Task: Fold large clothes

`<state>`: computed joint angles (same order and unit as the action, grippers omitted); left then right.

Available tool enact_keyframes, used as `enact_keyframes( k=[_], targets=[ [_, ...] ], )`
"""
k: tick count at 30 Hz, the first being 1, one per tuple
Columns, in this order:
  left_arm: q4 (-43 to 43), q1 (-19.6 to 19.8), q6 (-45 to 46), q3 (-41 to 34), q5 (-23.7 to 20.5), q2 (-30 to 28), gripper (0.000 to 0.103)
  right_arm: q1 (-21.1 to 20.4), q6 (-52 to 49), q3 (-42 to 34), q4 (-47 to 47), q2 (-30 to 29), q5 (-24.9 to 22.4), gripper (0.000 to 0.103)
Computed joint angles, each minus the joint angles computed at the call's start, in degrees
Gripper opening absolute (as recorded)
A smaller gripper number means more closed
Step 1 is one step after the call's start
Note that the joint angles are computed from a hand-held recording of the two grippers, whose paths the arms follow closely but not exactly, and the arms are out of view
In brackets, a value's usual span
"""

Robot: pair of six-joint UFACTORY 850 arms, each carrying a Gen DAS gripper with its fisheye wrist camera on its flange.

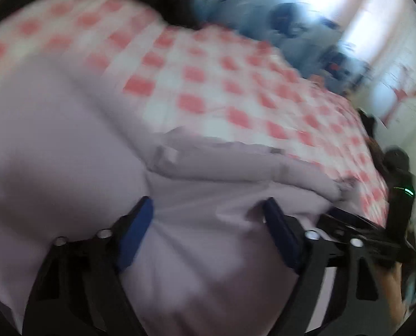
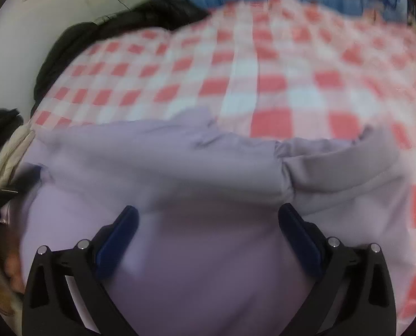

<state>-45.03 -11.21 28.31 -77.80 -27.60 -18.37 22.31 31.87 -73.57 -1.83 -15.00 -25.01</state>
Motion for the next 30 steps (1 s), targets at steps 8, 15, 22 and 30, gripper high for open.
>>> enact_keyframes(
  k=[8, 15, 22, 30],
  targets=[
    [-1.37, 1.83, 2.95, 1.01, 5.28, 3.32, 0.079, 0.07, 9.58, -2.07, -11.19, -0.60, 1.84, 0.096],
    [1.39, 3.01, -2.41, -3.89, 3.80, -4.82, 0.079, -2.44, -2.21, -10.60, 0.90, -10.06, -2.10, 0.097],
    [-6.74, 5.73, 2.85, -1.22, 0.87, 0.04, 0.079, -2.45, -0.22, -8.73, 1.17, -6.21, -1.57, 0.097],
    [-14.40, 8.24, 8.85, 1.29, 1.64, -1.90, 0.080, 2.19, -7.60, -25.21, -1.01, -19.20, -10.86, 0.098]
  ],
)
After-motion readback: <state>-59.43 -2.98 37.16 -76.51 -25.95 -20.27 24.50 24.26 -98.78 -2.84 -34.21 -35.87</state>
